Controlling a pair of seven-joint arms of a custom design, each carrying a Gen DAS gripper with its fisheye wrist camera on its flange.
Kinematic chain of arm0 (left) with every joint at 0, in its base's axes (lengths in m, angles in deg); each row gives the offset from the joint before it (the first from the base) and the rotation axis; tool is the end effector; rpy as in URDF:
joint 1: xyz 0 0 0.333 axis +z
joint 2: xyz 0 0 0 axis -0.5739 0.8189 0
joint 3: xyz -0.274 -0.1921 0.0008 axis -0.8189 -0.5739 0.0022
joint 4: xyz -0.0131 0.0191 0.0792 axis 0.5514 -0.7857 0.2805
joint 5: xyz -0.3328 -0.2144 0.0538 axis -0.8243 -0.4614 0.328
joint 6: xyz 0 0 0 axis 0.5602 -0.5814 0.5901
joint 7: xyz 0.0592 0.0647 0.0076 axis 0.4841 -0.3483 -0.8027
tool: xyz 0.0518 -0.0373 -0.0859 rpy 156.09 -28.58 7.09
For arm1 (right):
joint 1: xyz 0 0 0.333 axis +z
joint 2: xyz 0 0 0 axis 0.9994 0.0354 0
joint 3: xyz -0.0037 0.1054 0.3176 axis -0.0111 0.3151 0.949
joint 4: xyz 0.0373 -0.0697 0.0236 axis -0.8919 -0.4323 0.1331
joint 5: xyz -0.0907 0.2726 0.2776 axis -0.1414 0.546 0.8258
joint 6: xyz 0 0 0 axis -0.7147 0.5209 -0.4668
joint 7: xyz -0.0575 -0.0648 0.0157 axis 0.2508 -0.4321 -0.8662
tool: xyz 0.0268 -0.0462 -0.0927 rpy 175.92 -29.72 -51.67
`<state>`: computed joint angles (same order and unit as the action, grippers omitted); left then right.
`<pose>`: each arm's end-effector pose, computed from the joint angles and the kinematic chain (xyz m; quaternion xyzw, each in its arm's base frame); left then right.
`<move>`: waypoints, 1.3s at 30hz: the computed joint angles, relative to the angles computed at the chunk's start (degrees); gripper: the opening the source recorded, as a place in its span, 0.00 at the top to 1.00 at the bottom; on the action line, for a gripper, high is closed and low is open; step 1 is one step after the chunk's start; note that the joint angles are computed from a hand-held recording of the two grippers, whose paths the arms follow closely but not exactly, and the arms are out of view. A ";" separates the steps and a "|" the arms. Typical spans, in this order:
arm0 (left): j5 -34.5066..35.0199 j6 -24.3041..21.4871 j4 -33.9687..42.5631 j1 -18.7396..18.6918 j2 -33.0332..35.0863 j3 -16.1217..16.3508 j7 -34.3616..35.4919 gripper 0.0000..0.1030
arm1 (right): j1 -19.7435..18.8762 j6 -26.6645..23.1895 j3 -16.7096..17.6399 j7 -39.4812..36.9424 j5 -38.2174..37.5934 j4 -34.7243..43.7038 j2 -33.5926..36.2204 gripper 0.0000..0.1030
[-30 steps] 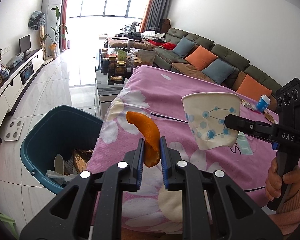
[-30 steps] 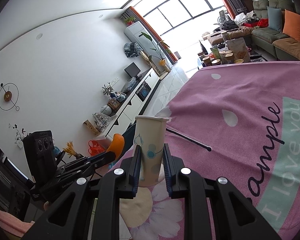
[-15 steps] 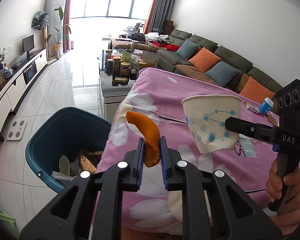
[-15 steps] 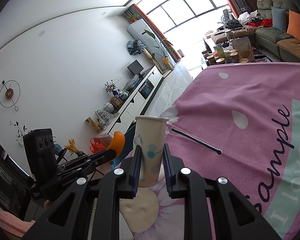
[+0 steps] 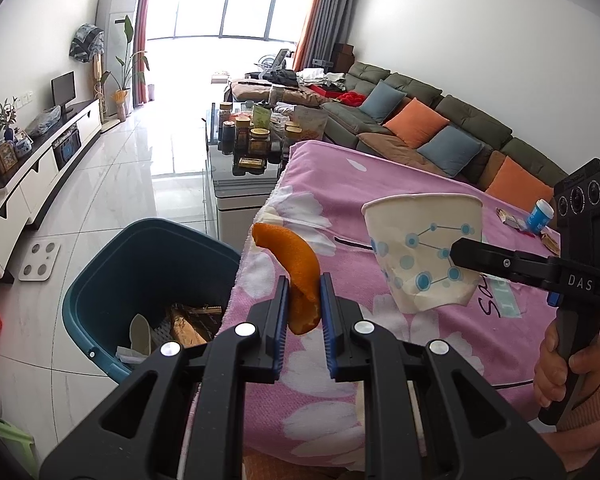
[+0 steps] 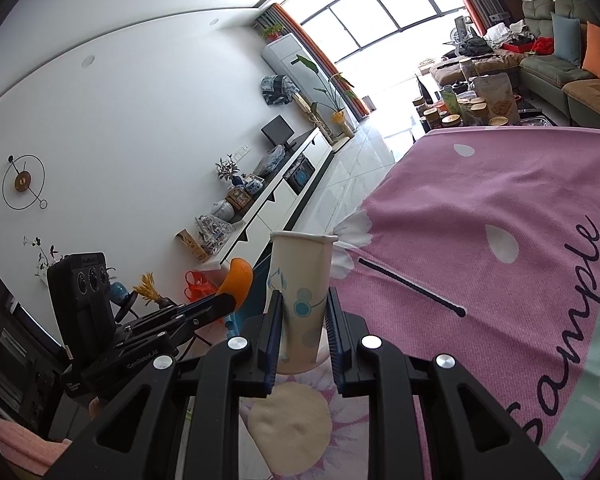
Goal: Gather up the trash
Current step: 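Carry the orange peel and paper cup toward the teal bin, then lower the orange peel and paper cup into the teal bin opening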
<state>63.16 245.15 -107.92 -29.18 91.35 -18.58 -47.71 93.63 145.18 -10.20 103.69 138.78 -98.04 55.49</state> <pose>0.5332 -0.0641 0.4268 -0.6862 0.5836 -0.3458 0.2625 0.7331 0.2349 0.3815 -0.7415 0.4140 0.1009 0.5183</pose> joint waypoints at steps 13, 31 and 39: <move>3.76 -0.69 -0.24 1.04 -1.02 0.04 -3.74 0.85 | 0.80 0.00 0.22 0.47 -0.84 0.68 0.25 0.81; 7.27 -1.97 -0.13 1.87 -1.39 0.05 -7.62 0.85 | 2.29 -0.24 0.63 2.39 -2.96 3.14 1.53 0.81; 8.29 -2.65 -0.13 2.01 -1.51 0.12 -8.89 0.85 | 2.75 -0.47 0.85 3.13 -4.00 4.11 2.11 0.81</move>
